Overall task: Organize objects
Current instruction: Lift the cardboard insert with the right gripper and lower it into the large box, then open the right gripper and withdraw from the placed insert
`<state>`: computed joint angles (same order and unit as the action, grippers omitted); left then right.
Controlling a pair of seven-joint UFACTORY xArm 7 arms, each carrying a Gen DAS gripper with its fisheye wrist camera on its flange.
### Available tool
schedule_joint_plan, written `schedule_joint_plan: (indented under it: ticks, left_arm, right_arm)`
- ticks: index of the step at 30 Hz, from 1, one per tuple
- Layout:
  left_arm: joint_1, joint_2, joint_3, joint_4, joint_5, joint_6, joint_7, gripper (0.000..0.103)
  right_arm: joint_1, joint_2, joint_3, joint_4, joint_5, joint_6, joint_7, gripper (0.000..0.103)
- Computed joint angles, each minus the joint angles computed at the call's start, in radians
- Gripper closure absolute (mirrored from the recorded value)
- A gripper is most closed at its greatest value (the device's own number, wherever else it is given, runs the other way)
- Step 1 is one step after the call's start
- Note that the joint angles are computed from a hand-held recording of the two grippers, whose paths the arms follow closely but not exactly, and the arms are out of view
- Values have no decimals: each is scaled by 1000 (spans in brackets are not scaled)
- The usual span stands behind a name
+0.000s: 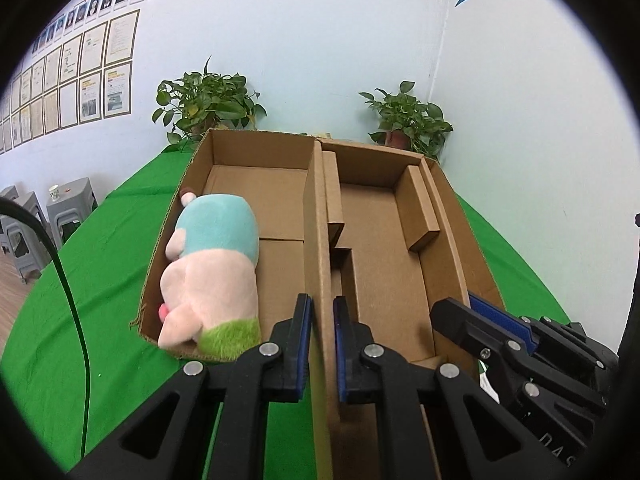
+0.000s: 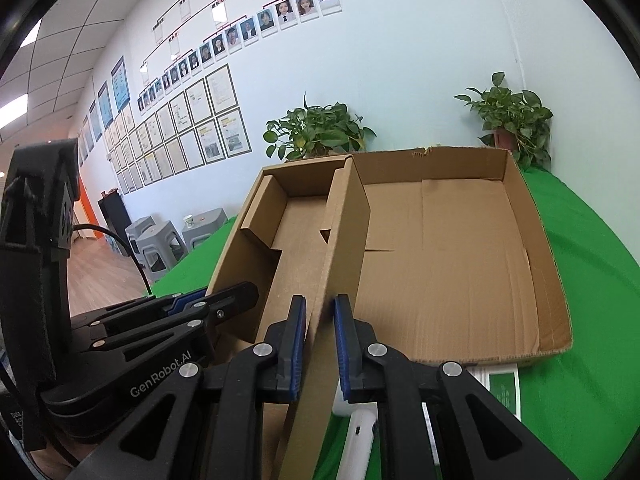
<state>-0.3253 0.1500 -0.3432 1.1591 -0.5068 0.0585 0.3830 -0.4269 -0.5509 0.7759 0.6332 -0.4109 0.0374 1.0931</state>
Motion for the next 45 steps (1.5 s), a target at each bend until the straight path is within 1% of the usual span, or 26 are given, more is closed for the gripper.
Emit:
schedule_joint_plan:
  ticks: [3,6,10,13,14,15,16,17,18,20,24,27,31,33,35,39,40,41,42,43,45]
  left_arm:
    - [-29,31,39,42,76,3,-63,93]
    - [-42,72,64,101,151,29,-124,93]
    - [-80,129,113,184,274,50,-224,94]
    - [-110,184,151,259,367,54,-291,94]
    - [-114,200,157,280,391,55,-303,94]
    - [-117,225,164,319,410,72,-319,94]
    - [-115,240,164,342,422,85,-331,94]
    - [-113,257,163,366,431,98,-340,94]
    - [-115,278,167,395,442,114,-351,94]
    - [-126,318,183,451,471,148,-375,94]
    - [-115,403,170,573,468,231,-396,94]
    - [-146,461,204,665,503,272,-428,94]
    - [-160,525,218,764,526,340,-448,94]
    - [-179,552,243,801,552,357,-466,95]
    - [-184,585,248,854,563,397,-475,95]
    - [-186,631,253,929,576,482,-473,95]
    - [-188,635,255,933,583,486,-467,94]
    - [-196,627,265,917,597,476,-468,94]
    - [-203,627,275,914,609,471,-474,94]
    - [-212,624,288,909,623,467,-486,94]
    - [-220,620,299,902,641,459,-506,93]
  right_arm:
    - [-51,53,14,51,-23,-7,-20,91]
    - [-94,121,26,107,-55,-1,-39,91]
    - [-164,213,61,188,-134,16,-25,91]
    - [-254,303,118,274,-228,37,7,91]
    - [-297,344,150,311,-275,46,28,91]
    - [-339,391,183,350,-334,55,55,91]
    - [-363,438,204,386,-394,70,81,91]
    - [-382,509,226,433,-489,94,127,91]
    - [-371,565,221,470,-544,121,148,91]
    - [-316,672,189,540,-620,182,166,91]
    - [-219,810,104,652,-668,226,151,91]
    - [-142,884,34,733,-697,254,139,92]
    - [-71,999,-31,844,-666,266,76,92]
    - [-50,1046,-55,885,-635,259,42,92]
    - [-18,1096,-82,934,-607,267,7,93]
    - [16,1171,-110,988,-520,272,-66,94]
    - [20,1169,-123,975,-509,261,-69,94]
    - [37,1186,-138,990,-496,267,-79,94]
    - [55,1193,-162,999,-494,258,-74,94]
    - [66,1182,-187,979,-496,235,-58,94]
    - [87,1201,-208,1001,-463,234,-71,94]
